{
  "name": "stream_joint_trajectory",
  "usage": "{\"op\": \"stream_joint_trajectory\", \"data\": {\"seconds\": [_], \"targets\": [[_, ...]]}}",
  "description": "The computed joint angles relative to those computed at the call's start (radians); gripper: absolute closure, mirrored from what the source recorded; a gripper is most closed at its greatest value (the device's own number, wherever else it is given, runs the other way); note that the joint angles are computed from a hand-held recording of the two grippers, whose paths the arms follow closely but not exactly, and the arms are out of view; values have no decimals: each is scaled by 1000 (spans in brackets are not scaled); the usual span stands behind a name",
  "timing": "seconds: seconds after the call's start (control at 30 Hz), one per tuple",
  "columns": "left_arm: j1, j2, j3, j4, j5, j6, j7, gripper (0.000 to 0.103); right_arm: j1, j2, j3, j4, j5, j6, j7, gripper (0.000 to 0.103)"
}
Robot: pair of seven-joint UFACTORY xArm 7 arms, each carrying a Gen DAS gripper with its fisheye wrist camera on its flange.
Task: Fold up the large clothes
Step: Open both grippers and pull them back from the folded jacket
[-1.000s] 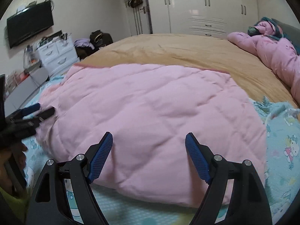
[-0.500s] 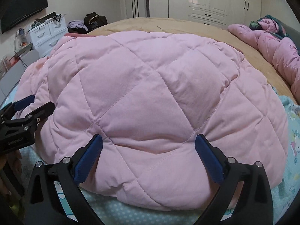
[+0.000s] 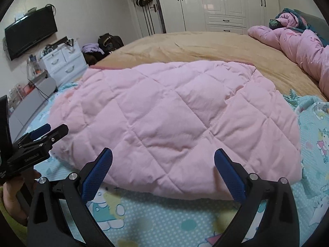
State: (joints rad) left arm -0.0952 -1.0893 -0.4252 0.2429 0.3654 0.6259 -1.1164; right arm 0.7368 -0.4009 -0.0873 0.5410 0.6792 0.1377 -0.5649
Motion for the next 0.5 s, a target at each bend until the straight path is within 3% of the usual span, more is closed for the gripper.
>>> {"op": "stream_joint_trajectory", "data": {"seconds": [0.5], "targets": [[-105, -263, -6, -51, -50, 260, -25, 9, 2, -165, 20, -72, -91, 45, 113, 4]]}}
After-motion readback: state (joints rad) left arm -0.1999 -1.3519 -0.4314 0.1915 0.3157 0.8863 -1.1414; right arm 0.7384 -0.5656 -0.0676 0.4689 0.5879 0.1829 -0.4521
